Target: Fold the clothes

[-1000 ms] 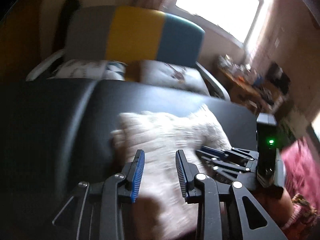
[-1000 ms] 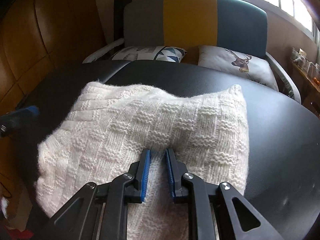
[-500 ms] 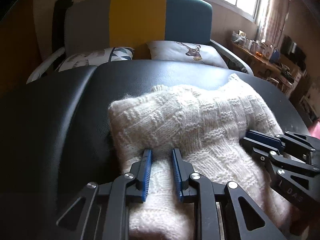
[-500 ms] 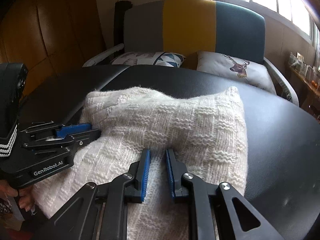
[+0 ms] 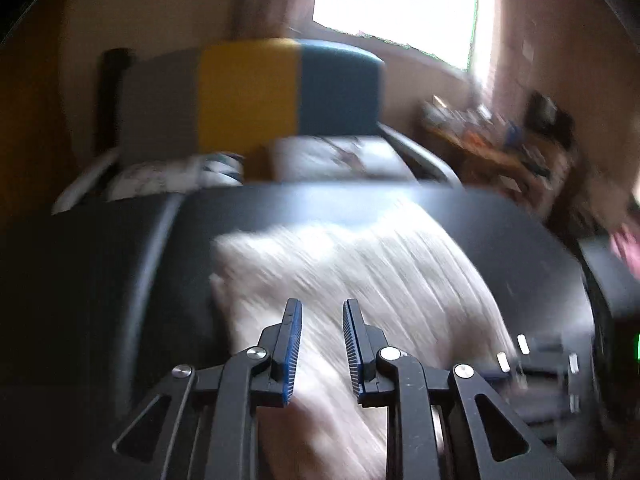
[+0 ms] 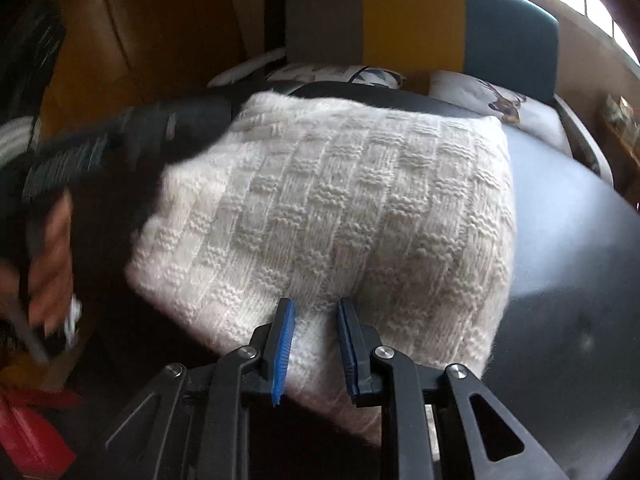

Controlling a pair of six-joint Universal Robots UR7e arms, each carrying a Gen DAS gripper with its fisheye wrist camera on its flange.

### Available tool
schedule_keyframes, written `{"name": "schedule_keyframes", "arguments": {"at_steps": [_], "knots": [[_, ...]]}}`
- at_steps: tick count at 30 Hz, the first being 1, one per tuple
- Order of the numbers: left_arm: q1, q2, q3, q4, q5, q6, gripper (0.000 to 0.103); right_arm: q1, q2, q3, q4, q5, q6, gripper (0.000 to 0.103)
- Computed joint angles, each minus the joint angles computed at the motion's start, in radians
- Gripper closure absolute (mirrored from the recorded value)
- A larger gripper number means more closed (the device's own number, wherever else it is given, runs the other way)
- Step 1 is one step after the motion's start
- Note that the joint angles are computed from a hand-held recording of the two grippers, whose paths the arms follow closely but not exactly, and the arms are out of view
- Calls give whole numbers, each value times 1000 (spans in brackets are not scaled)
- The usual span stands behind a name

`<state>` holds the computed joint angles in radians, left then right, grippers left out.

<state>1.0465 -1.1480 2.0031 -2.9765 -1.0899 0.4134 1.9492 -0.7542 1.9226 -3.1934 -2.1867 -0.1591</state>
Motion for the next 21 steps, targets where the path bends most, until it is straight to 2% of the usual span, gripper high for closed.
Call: {"name": "schedule_keyframes", "arguments": {"at_steps": [3,4,7,10,12,14,17,18,21], "knots": [[1,23,43,-19,90,96,80,2,-3,0,16,6,-3,80],[8,24,54,-39,100,120,80,3,-1,1,15,5,-6,80],[35,19,70,-77,90,155,80,-11,3,6,7,41,4,80],[48,28,72,-108,82,187,80,-15,19,-19,44,23,-16,80],[34,20,69,-83,87,181,80,-21,-4,-27,104,49,-6,80],[27,-11,55,-30,35,142,80,-19,-39,-24,132,68,-35,80],[22,-21,5,-14,-40,80,80,-15,-84,11,-13,91,-75,80],[16,-6,-25,-6,-39,58,80,-18,-88,6,-52,84,-72,80],[8,77,-133,8,14,30,79,-29,-58,-61,-131,-16,-80,80]]}}
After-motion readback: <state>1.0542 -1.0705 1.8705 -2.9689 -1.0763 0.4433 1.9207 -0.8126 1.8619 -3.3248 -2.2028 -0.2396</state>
